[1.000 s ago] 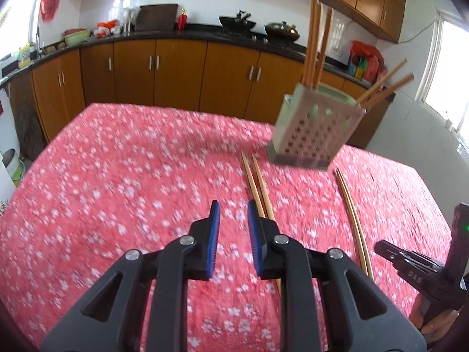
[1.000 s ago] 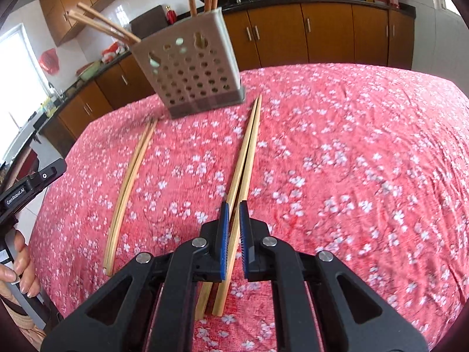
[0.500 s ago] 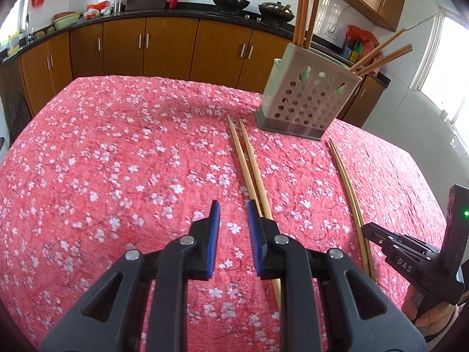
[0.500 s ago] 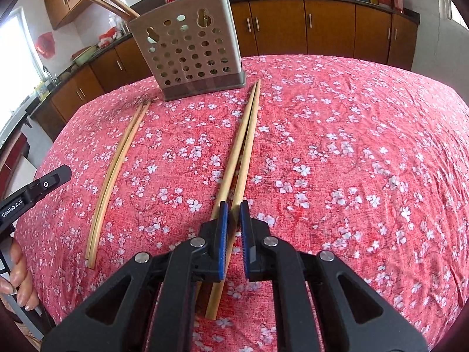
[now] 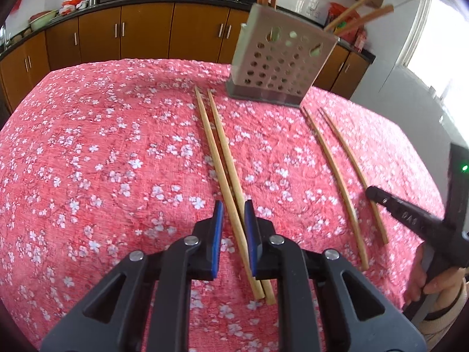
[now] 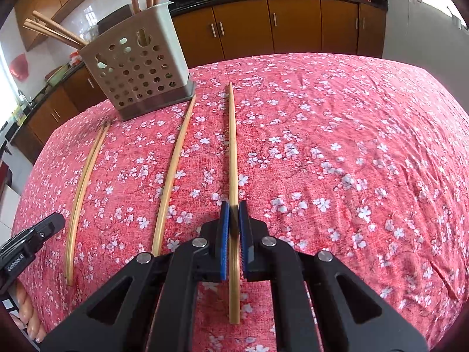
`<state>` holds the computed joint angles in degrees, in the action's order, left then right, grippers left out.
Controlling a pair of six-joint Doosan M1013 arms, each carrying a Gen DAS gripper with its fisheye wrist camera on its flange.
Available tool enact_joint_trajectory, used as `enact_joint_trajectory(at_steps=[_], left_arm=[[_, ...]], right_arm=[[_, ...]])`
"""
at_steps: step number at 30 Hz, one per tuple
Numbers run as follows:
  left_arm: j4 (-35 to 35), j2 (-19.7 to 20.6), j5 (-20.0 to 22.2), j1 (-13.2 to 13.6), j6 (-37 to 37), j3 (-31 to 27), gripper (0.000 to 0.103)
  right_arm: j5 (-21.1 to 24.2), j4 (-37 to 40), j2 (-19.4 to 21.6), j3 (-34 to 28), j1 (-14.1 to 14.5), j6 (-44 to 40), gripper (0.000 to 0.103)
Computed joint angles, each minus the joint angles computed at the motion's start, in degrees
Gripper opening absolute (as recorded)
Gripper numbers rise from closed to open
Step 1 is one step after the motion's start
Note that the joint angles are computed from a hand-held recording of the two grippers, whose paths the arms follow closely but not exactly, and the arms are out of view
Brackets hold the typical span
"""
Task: Organize utensils
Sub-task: 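Lower the left tool onto another chopstick and close it while the right tool grasps one, then hold the grasped chopsticks in both tools and lift them from the table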
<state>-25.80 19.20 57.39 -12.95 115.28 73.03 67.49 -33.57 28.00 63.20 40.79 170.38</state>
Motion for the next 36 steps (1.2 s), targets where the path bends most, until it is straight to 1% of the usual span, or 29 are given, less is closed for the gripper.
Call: enact_joint_trajectory(at_steps=[3, 6, 10, 15, 18, 24, 27, 30, 36], left_arm=[[2.26, 0.20, 0.08, -0.52, -1.26, 0.02, 0.014], [5.78, 0.06, -1.63, -1.16, -3.12, 0.37, 0.010], [8.91, 0.47, -3.01, -1.55, -5.73, -0.14, 0.008], [11.80, 1.78, -4.15, -0.67, -9.77, -1.83, 0.008], [13.45, 2.96, -4.23, 0.41, -11.87, -3.44, 0.008], [11.13, 4.20, -3.81, 2.35, -10.73, -4.96, 0.009], [10.46, 3.72, -5.47, 2.42, -9.49, -3.89, 0.009], [9.84, 3.63, -5.43, 2.63, -9.39, -3.76, 0.010], [9.83, 3.15, -5.78, 2.54, -9.56, -3.03, 0.010]], right_arm=[[0.25, -0.06, 0.10, -0.24, 0.13, -0.41, 0.008], [0.56, -0.22, -0.10, -0.13, 0.41, -0.59, 0.008], [0.07, 0.04, -0.08, -0.13, 0.51, -1.59, 0.008], [0.55, -0.24, 0.09, -0.33, 0.44, -2.81, 0.008], [1.60, -0.85, 0.35, -0.64, 0.04, -3.11, 0.008], [2.79, -1.79, -0.04, 0.03, -0.91, -1.34, 0.008], [2.16, -2.14, -0.47, 0.87, -0.99, -0.57, 0.008], [3.11, -2.96, -0.15, 0.56, -0.63, -1.36, 0.008], [2.50, -2.94, -0.41, 1.05, -0.55, -0.68, 0.008]])
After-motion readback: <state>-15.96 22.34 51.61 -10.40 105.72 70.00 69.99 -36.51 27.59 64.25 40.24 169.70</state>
